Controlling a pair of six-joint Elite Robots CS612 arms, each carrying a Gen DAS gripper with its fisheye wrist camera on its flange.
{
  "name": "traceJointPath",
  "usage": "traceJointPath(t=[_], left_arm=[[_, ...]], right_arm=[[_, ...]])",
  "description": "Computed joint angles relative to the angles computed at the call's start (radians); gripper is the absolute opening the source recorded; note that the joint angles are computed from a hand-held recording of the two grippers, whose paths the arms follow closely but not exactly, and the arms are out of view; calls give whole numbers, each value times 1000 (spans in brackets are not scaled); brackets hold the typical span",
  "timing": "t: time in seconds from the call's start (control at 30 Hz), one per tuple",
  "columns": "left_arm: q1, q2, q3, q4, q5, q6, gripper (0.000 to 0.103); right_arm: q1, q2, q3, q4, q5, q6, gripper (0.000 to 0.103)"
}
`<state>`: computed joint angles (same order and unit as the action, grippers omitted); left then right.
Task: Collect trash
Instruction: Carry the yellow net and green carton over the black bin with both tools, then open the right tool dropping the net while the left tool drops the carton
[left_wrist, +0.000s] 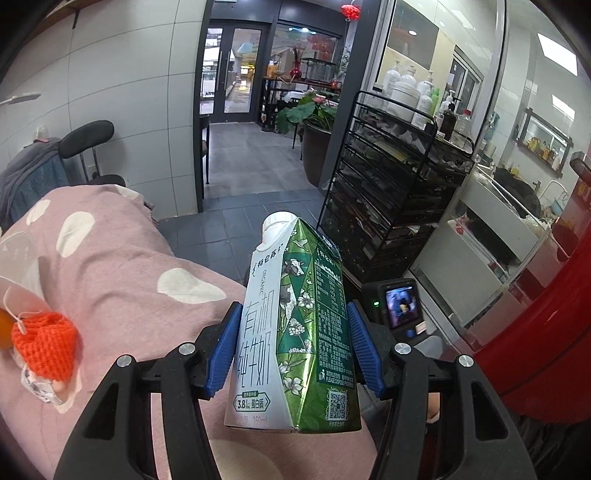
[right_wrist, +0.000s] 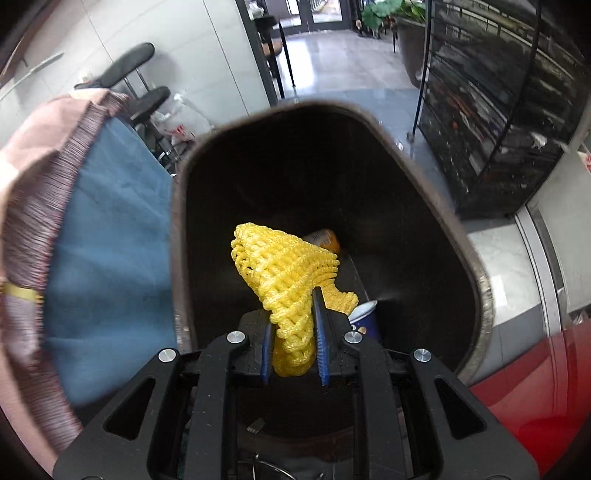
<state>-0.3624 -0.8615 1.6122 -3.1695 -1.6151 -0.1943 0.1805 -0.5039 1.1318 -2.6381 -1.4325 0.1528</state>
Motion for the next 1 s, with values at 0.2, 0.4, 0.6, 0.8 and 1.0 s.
traceJointPath(t=[0.2,0.4,0.6,0.8,1.0], left_arm=[[-4,15,-24,39,-17,7,56],[-9,27,-45,76,-26,9,56],[-20,47,-82,120,-36,32,56],[-23,83,-155,207,-63,25,56],[-35,125,-237,344,-28,21,56]], right_arm=[[2,3,11,-19,-7,33,55],[-1,-25,56,-69,-3,36,56],[-4,-57,112,-112,-19,41,56],[-13,-119,215,-210,-23,82,66],[-34,-177,310,-263,-52,136,70]])
